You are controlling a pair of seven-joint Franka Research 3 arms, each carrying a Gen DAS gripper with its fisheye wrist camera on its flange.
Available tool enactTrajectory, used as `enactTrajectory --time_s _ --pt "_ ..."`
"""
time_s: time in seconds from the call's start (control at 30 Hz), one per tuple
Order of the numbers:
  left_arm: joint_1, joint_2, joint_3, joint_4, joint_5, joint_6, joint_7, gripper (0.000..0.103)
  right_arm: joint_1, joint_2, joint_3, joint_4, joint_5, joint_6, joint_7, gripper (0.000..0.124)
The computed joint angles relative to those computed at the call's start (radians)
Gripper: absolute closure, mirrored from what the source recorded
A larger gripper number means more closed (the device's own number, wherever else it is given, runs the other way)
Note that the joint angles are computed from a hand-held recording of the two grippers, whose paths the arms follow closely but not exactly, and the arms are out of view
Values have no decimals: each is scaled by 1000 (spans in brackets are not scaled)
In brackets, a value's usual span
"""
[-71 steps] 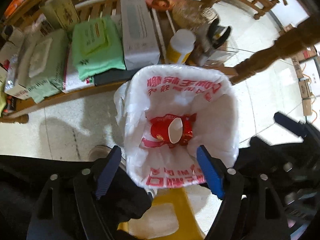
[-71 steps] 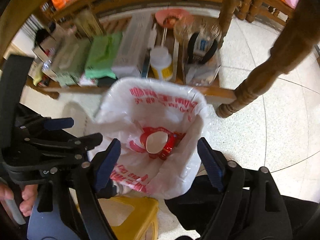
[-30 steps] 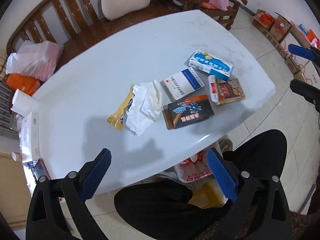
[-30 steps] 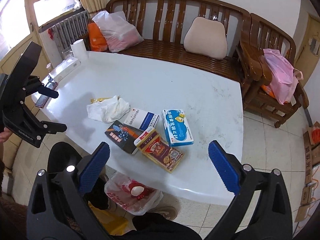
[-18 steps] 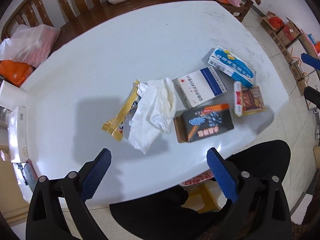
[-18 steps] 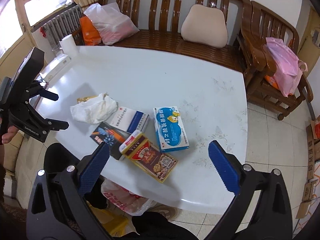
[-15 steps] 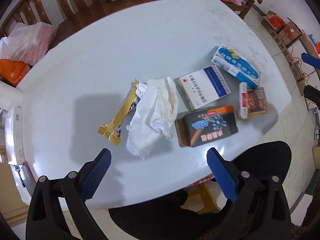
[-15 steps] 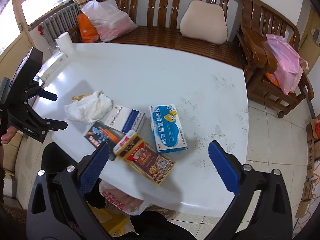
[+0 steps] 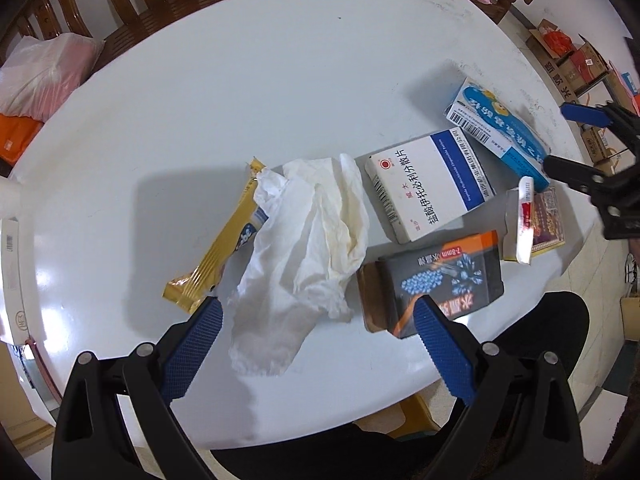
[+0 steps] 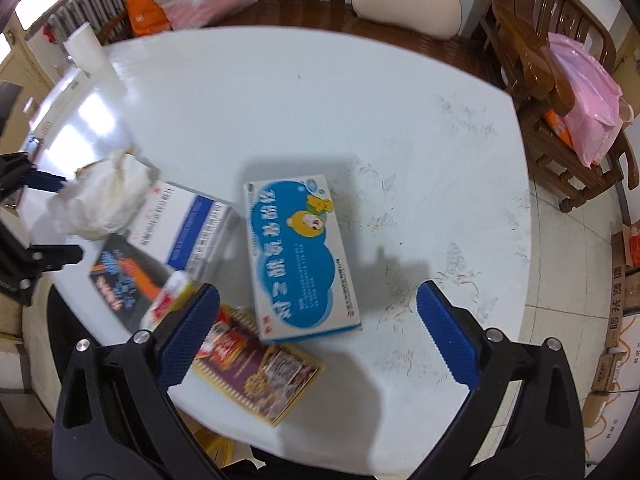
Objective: Collect trash
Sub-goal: 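Grasp the crumpled tissue with the left tool while the right tool grasps the blue medicine box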
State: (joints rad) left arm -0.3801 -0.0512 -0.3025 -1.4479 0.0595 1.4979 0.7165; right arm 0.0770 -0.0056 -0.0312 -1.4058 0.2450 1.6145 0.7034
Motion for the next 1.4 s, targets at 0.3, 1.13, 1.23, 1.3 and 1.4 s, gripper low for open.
enactTrajectory --time_s 0.3,1.13,1.23,1.3,1.4 --pt "15 -31 13 -70 -28 67 13 20 13 42 10 9 -31 4 23 31" --pt "40 -66 16 -128 -72 170 -35 84 37 -15 22 -89 -73 91 29 60" --pt "40 -64 18 -116 -55 155 -43 86 36 -29 19 -89 -70 109 36 60" --pt "37 -66 13 -103 -28 142 -60 87 35 -41 18 -94 -74 127 37 60" --pt "34 -78 13 -99 -17 148 -62 87 30 -65 13 -99 -60 145 48 60"
